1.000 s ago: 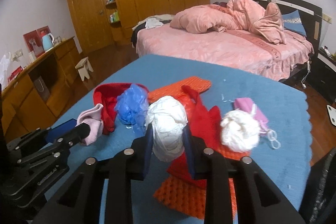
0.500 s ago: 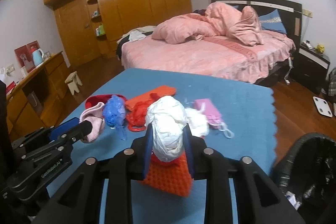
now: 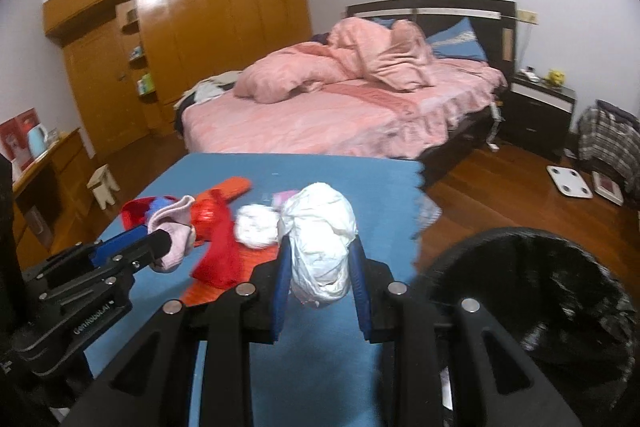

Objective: Collect trash
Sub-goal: 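Carry sock and yarn ball over the bin and open both tools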

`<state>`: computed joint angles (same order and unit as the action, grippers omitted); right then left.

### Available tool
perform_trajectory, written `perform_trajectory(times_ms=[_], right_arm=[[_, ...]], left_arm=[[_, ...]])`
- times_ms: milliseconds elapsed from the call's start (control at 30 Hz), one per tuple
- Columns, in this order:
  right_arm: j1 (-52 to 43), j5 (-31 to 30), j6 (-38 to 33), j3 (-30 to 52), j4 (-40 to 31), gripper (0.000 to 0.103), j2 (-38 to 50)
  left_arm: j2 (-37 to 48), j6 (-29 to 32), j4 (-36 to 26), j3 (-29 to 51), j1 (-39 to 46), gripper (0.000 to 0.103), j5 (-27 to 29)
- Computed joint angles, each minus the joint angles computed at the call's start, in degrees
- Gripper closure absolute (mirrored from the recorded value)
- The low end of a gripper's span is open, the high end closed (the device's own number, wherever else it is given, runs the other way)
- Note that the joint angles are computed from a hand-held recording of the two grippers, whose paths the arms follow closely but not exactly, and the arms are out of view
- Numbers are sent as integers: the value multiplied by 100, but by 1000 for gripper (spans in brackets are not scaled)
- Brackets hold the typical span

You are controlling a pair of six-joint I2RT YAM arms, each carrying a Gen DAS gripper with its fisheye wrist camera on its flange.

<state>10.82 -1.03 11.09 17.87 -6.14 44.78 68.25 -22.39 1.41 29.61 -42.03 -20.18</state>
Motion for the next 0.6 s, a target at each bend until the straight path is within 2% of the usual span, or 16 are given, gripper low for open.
perform_trajectory(times_ms=[200, 333, 433, 600], right_arm=[[-1591, -833, -592, -254, -849, 75, -956], [-3032, -1649, -1276, -316, -1236, 75, -1177], [-4351, -2408, -1950, -310, -1494, 75, -1119], [-5929, -3202, -2892, -207, -1491, 75, -502]], left_arm=[[689, -194, 279, 375, -699, 75, -134], [1166, -294, 440, 690, -1073, 75, -161], [1564, -289, 571, 978, -1365, 75, -144], [2269, -239, 735, 1533, -1709, 75, -1]])
